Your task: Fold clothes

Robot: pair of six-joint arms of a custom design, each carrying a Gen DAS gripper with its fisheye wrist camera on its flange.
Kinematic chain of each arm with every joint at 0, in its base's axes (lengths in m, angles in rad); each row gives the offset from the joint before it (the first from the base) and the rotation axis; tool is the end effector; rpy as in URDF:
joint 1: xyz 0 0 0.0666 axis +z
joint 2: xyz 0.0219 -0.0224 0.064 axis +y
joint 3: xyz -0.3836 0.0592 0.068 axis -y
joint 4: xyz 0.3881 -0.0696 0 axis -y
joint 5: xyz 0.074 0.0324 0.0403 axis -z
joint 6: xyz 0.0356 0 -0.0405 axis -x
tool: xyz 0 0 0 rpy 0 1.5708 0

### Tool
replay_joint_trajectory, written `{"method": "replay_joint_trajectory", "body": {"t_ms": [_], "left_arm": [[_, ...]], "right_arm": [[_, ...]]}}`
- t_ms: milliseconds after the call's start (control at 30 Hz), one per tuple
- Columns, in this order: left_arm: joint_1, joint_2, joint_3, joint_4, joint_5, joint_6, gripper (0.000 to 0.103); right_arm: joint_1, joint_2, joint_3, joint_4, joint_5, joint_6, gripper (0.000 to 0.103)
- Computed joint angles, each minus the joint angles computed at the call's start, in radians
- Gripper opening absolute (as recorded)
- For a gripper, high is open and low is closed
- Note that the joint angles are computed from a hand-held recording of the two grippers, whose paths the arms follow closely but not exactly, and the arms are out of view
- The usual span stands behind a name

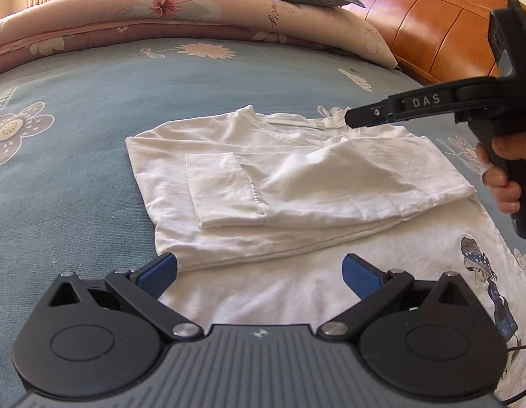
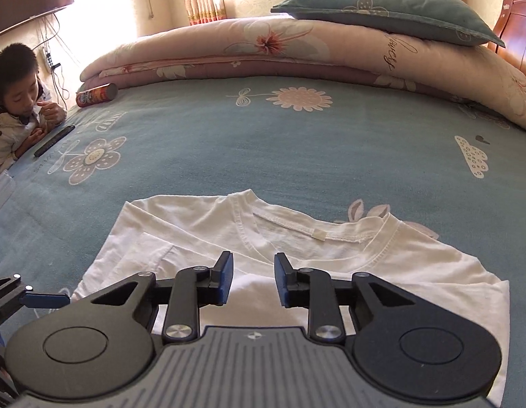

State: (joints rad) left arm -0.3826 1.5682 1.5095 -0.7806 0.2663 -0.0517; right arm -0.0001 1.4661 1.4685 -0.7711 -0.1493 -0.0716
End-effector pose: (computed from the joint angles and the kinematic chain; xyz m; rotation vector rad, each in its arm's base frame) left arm 0.5052 -0.2139 0.4108 0.6431 2.3382 -0.4727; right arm 0.5159 0.0048 0.4441 0.0097 2.3383 0.2101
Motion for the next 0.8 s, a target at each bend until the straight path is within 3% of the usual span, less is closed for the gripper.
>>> {"method": "replay_joint_trajectory", "body": {"t_ms": [133, 333, 500, 567, 633, 700, 800], "left_arm": [[0.011, 0.002, 0.005, 0.0, -0.002, 0.011, 0.102], [0.035, 0.003, 0.008, -0.009, 0.017, 0.014, 0.102], [0.028, 0.013, 0.017, -0.026, -0.003, 0.011, 0.102], [0.027, 0.014, 0.017, -0.027, 0.0, 0.006, 0.102], [0.025, 0.014, 0.016, -0.027, 0.006, 0.002, 0.102], [0.023, 0.013, 0.013, -0.024, 0.006, -0.002, 0.102], [0.019, 0.011, 0.009, -0.016, 0.001, -0.001, 0.102]], "right_arm": [[0.021, -0.001, -0.048, 0.062, -0.074, -0.011, 0.03], [0.124, 0.045, -0.003, 0.082, -0.099, 0.095, 0.034], [0.172, 0.143, 0.092, 0.027, -0.021, 0.028, 0.034], [0.168, 0.167, 0.104, 0.0, -0.066, 0.002, 0.038], [0.164, 0.156, 0.079, 0.0, -0.133, 0.046, 0.053], [0.147, 0.127, 0.058, -0.023, -0.209, 0.11, 0.055], [0.117, 0.07, 0.024, -0.035, -0.198, 0.131, 0.053]]}}
